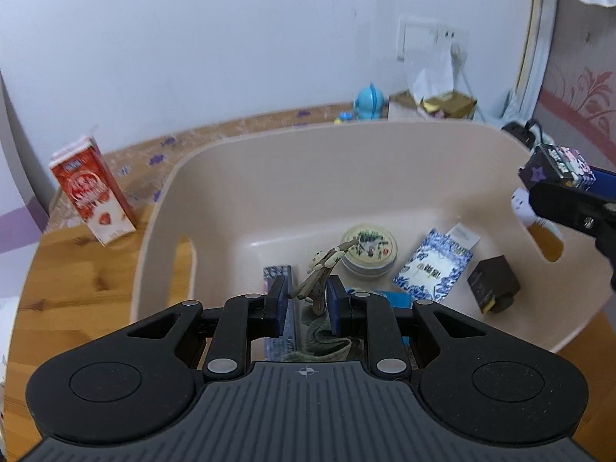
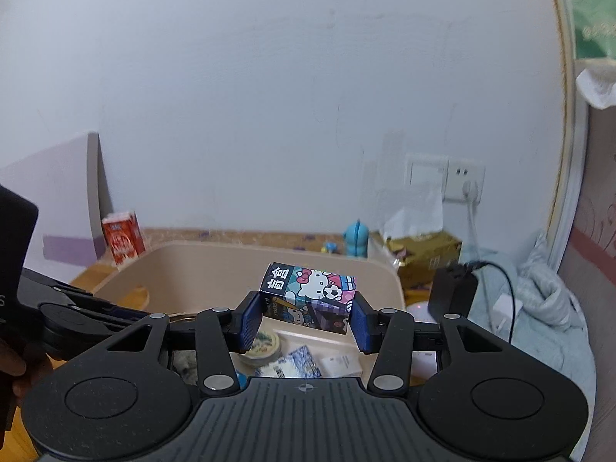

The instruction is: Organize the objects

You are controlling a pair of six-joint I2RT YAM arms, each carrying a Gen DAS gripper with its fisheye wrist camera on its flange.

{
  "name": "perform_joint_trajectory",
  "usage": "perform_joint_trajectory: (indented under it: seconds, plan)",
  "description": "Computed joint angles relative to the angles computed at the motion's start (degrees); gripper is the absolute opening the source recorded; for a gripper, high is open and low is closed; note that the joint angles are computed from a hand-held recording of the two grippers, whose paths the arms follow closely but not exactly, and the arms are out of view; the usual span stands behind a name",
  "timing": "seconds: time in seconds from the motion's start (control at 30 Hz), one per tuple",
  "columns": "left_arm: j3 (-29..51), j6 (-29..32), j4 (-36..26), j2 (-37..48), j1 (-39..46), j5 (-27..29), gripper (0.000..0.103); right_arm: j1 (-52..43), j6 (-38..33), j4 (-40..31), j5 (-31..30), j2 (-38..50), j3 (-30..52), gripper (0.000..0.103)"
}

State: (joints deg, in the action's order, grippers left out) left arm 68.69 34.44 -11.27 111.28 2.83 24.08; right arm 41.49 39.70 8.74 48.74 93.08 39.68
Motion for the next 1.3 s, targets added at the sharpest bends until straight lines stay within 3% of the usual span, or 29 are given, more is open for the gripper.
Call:
perform_joint_trajectory:
  seconds: [0.37, 0.5, 0.63, 0.73, 0.9, 0.97, 1.3]
  plan:
    - [3.0, 0.9, -3.9, 2.7, -1.6, -3.2, 0.023, -4.4, -1.6, -2.0, -9.1, 6.7, 3.9, 0.045]
    - [0.3, 0.6, -1.8, 0.3, -1.0, -2.1, 0.048, -3.9, 0.4, -3.1, -9.6, 6.6, 3.9, 0.056]
    - [-3.7, -1.3, 2.5, -3.1, 0.1, -0.6, 0.080, -2.9, 1.7, -2.3, -8.4, 4.0, 1.7, 0.067]
    - [-6.1, -2.0, 4.3, -5.6, 1.1, 0.8, 0.087, -1.9, 2.8, -3.4, -6.8, 1.7, 0.6, 0.077]
    - [-9.4, -2.0, 4.1, -9.9, 2.8, 1.7, 0.087, 1.5, 6.3, -8.5, -2.6, -2.1, 0.2, 0.099]
    - [-10.9, -2.0, 3.9, -11.8, 4.1, 2.7, 0.087, 3.4, 7.9, -10.7, -0.6, -3.4, 0.3, 0.103]
    - [-17.9, 1.7, 0.6, -21.0, 11.3, 9.1, 0.088, 12.9, 20.7, -26.6, 5.1, -5.8, 4.5, 0.103]
